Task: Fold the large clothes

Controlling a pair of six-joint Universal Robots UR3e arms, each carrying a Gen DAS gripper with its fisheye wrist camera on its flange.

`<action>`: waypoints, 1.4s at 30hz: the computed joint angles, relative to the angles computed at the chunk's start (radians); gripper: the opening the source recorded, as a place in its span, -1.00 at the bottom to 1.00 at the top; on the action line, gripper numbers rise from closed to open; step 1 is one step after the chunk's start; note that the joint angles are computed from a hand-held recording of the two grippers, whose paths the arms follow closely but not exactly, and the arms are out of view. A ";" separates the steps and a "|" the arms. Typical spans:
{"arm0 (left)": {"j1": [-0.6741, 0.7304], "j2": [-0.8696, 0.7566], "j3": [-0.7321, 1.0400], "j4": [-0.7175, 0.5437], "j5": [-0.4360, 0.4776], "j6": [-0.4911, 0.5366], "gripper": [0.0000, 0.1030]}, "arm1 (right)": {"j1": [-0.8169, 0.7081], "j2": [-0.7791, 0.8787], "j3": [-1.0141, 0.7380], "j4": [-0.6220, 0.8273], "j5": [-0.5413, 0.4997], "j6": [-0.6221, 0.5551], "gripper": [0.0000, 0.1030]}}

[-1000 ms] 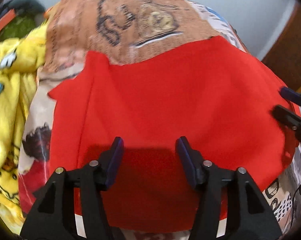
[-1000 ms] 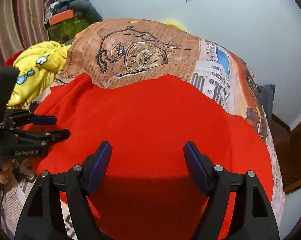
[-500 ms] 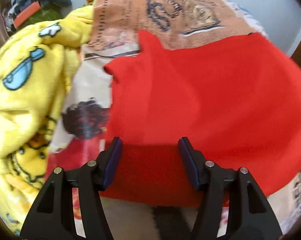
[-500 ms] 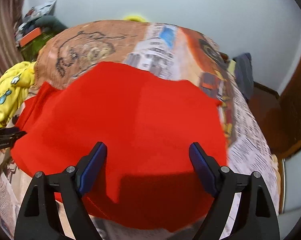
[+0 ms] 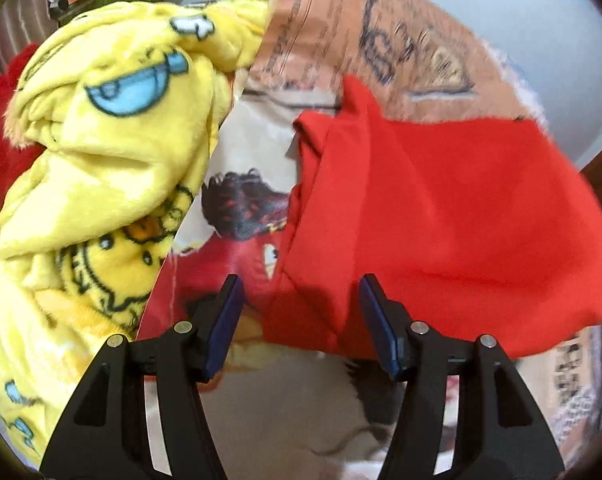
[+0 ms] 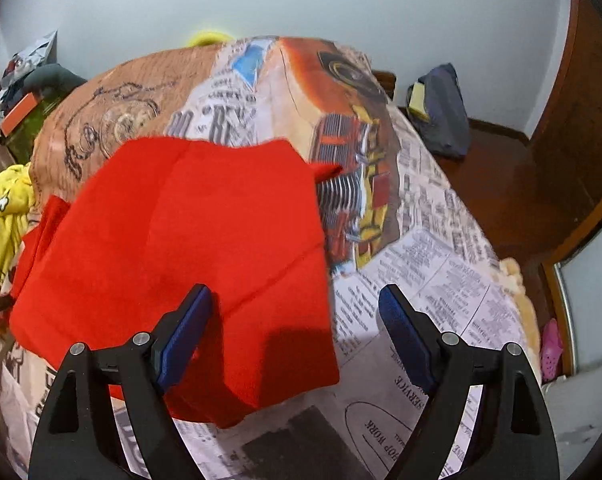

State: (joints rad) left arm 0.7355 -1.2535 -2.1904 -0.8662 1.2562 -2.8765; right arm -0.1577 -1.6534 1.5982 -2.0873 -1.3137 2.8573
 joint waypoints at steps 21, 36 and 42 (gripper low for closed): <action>0.208 0.220 -0.102 -0.556 -0.433 0.104 0.15 | 0.337 0.104 0.003 -0.099 -0.070 0.021 0.61; 0.164 -0.334 -0.116 0.044 -0.663 -0.306 0.15 | 0.318 0.086 0.032 -0.115 -0.045 0.030 0.73; 0.042 -0.485 -0.010 0.338 -0.559 -0.579 0.00 | 0.319 0.086 0.030 -0.109 -0.047 0.035 0.73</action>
State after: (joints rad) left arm 0.7774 -1.7386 -2.2002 -0.5278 0.6976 -3.4554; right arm 0.1609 -1.5677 1.6279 -2.1963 -1.3608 2.8923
